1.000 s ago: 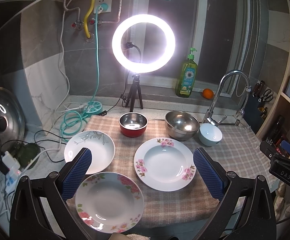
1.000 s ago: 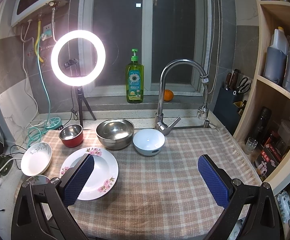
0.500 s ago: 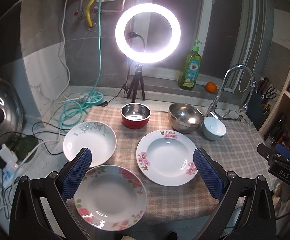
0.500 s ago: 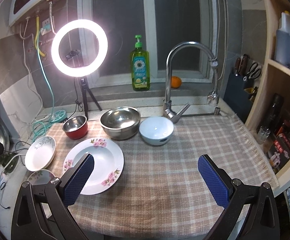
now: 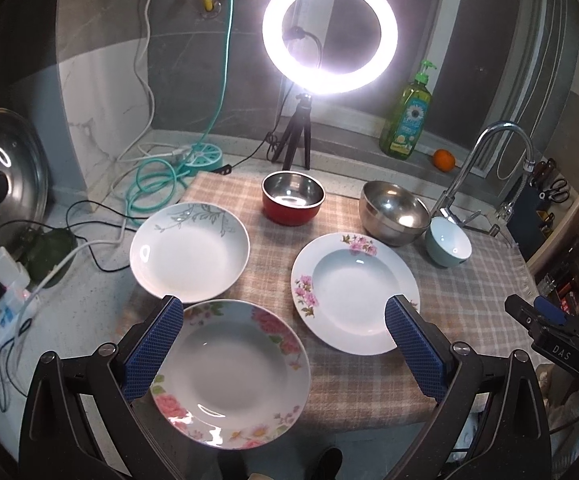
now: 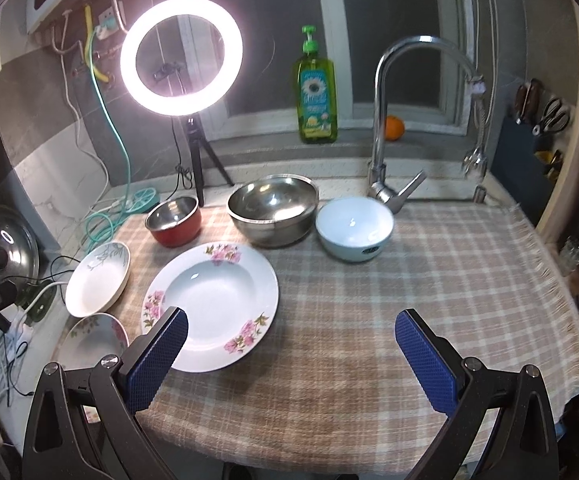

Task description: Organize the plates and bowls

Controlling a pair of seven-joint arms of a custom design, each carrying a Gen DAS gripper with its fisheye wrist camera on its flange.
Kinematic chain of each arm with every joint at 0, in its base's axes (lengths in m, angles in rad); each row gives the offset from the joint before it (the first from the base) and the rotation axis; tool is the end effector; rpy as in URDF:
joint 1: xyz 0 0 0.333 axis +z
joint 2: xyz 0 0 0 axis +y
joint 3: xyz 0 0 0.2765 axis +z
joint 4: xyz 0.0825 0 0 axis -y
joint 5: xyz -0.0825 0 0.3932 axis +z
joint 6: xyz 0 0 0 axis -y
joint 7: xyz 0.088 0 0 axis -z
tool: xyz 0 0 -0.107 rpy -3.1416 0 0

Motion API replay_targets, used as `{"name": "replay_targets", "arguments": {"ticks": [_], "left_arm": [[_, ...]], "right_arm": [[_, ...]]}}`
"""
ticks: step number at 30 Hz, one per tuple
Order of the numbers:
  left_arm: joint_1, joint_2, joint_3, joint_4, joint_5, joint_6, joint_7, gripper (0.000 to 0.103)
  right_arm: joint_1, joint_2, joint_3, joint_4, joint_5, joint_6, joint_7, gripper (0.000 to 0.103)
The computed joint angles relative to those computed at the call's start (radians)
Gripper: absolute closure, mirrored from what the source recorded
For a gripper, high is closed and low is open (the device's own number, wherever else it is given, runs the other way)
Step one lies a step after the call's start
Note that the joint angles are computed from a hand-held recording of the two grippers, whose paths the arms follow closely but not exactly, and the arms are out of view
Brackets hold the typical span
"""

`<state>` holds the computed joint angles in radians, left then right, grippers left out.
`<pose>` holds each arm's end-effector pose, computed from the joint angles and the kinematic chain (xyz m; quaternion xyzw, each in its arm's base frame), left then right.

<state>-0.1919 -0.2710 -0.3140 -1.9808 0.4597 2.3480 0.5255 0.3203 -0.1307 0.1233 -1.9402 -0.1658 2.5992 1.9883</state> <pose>0.4713 -0.2732 0.6094 -0.7445 0.5478 -0.2914 0.2463 0.5258 0.2575 0.5913 -0.6947 0.6047 -0.2025 0.3328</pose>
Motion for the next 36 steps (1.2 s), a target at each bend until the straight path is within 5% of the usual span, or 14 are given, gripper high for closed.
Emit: {"name": "replay_targets", "arguments": {"ticks": [12, 23, 32, 36], "left_arm": [[-0.012, 0.092, 0.047, 0.045, -0.114, 0.024, 0.128, 0.016], [-0.012, 0.186, 0.089, 0.095, -0.286, 0.068, 0.248, 0.034], [-0.006, 0.266, 0.108, 0.154, -0.422, 0.068, 0.369, 0.06], [0.004, 0.309, 0.115, 0.186, -0.51, 0.058, 0.425, 0.061]], "right_arm": [[0.012, 0.105, -0.022, 0.086, 0.145, -0.037, -0.104, 0.009], [-0.002, 0.2, -0.029, 0.175, 0.355, -0.087, -0.242, 0.044], [-0.028, 0.284, -0.022, 0.259, 0.488, -0.149, -0.315, 0.062], [-0.046, 0.332, -0.017, 0.307, 0.557, -0.185, -0.342, 0.066]]}}
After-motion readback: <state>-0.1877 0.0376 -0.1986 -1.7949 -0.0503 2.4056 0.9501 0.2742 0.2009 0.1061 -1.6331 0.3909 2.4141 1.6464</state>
